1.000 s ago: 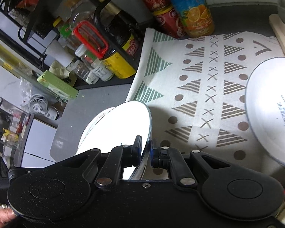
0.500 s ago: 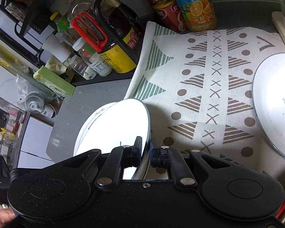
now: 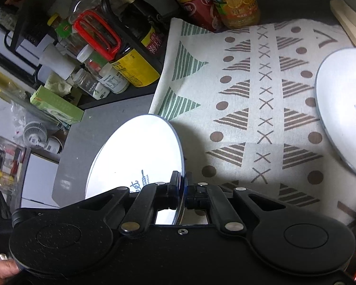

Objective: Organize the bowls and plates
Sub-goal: 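Carry the 'Sweet' plate over the large flower plate and lower it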

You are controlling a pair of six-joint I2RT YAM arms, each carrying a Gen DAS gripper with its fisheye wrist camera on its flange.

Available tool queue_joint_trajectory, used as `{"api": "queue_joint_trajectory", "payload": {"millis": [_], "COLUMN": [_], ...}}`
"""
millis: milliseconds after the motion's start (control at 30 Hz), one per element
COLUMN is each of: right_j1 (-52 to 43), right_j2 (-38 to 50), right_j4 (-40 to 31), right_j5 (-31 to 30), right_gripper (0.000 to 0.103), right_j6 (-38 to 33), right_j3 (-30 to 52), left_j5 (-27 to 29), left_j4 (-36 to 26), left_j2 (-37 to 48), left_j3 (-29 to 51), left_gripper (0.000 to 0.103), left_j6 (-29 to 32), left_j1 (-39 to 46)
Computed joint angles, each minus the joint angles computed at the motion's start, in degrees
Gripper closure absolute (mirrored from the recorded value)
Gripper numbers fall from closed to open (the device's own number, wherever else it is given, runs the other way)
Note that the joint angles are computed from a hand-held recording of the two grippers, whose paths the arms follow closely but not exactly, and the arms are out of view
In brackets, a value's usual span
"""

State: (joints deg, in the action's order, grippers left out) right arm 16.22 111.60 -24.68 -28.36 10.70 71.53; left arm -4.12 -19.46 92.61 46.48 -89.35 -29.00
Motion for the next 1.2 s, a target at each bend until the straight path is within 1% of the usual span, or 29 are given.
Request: {"api": "queue_joint_trajectory", "payload": {"millis": [233,300,400,533,700,867,967,1200], "right_j1": [0.3,0.3,0.1,0.3,0.6,1.1,1.3,2.0], "right_j2": [0.7,0.8,1.2,1.7,2.4,2.8,3.0,4.1], "right_j4": [0.1,-0.1,-0.2,-0.1,-0.9,-1.3,-1.8,-2.7], "right_j5": [0.0,0.0,-0.2,-0.2,0.1,1.3,1.7,2.5], "right_gripper": [0.1,0.1,0.1,0.099,0.099,0.098,0.098,0.096], "right_j6": [1.1,0.9,1.0,1.2,0.7,0.1,-0.5,-0.9], "right_j3": [0.3,0.4,0.7,1.0,1.8,2.3,2.7,3.6], "left_j5": [1.5,0.0,-3.7,-4.5,-3.9,-3.7,-3.4,-3.7], "left_j4": [-7.7,-9.7,-11.6,-11.7,-10.5,-11.0,-10.0,-9.0], "left_j2": [0.2,-0.7,-3.2,-4.3,-3.5,-1.6,-1.6,-2.1], "left_j3": [4.3,5.0,5.0,4.2,3.7,5.1,4.4,3.6], "left_gripper": [0.091,0.091,0.091,0.089,0.088,0.088,0.083,0.082], "left_j6": [6.1,6.9,7.1,6.9,7.6,8.4,8.5,9.2], "left_j1": [1.6,1.3,0.6,1.9,3.2,3.8,4.4,4.8]}}
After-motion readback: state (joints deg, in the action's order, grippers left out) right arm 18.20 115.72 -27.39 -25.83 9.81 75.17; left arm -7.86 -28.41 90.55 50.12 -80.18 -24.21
